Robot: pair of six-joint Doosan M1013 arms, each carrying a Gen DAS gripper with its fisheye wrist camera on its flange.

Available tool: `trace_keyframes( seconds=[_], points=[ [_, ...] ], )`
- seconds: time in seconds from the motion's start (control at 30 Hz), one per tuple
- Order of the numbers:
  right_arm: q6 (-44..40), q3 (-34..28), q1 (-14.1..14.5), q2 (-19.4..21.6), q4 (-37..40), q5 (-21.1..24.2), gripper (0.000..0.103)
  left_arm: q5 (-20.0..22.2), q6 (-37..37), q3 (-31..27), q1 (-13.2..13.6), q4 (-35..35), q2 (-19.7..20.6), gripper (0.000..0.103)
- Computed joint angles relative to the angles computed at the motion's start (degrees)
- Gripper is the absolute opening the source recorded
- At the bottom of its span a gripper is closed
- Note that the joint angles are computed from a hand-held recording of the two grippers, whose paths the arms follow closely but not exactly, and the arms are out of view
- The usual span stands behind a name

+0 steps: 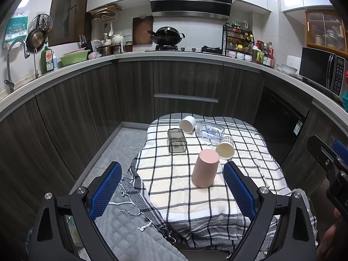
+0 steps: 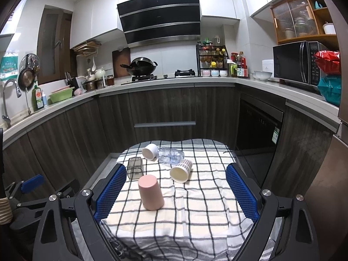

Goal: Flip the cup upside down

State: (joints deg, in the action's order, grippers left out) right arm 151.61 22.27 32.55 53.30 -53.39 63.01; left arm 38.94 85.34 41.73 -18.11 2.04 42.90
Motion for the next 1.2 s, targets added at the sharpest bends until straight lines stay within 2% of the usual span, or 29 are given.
trace_keyframes(
  seconds=[1.2],
  points=[
    [0.46, 0.18, -0.03, 0.11, 0.65, 0.07, 0.093, -0.40, 1.83, 0.56, 0.13, -1.54, -0.06, 0.097]
  ],
)
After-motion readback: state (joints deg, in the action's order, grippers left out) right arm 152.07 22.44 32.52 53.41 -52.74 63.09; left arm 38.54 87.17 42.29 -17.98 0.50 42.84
